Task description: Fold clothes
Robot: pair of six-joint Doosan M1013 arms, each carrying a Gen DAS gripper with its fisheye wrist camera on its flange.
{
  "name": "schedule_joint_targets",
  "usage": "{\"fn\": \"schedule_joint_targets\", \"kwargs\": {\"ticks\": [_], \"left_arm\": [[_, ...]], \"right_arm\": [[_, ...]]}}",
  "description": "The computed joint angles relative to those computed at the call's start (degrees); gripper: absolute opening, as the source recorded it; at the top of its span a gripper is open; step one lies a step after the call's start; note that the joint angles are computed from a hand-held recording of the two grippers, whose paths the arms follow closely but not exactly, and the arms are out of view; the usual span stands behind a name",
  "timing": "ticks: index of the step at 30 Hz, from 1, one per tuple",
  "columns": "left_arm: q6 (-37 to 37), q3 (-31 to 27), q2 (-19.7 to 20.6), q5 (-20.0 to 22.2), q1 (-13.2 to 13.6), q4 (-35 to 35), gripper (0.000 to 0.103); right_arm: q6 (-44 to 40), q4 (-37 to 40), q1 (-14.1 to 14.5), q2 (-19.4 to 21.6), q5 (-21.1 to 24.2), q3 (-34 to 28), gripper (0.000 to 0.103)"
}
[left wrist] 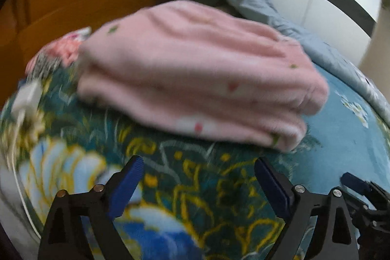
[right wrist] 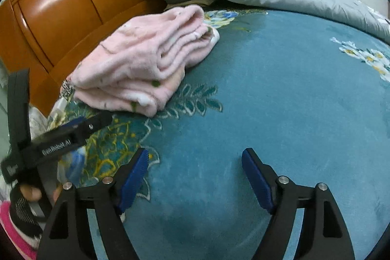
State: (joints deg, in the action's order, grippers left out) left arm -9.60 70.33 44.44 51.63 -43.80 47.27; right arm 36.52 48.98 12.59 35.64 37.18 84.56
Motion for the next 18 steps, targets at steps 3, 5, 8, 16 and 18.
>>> {"fn": "schedule_joint_targets", "kwargs": {"ticks": [3, 5, 8, 16, 18], "left_arm": [[-0.37, -0.53, 0.42, 1.24, -0.13, 0.24, 0.103], [0.41, -1.24, 0.87, 2.23, -0.12, -0.43, 0.103], [3.9, -3.63, 2.16, 5.14, -0.24, -1.78, 0.103], [7.94, -6.63, 3.81, 8.15, 0.17, -4.84, 0.103], [7.41, -6.52, 3.77, 8.1, 0.23, -4.99, 0.103]], "right_arm": [[-2.29, -0.05, 0.52, -0.42, -2.76, 1.3, 0.082], [-2.51, -0.57, 0.78, -0.5, -3.66, 1.53, 0.083], [-3.49, 0.21, 0.79, -0.42, -3.84, 1.69, 0.085], [-3.89, 0.09, 0.86, -0.1, -2.92, 1.43, 0.091], [-3.6, -0.7, 1.05, -0.1, -3.17, 1.44, 0.092]]}}
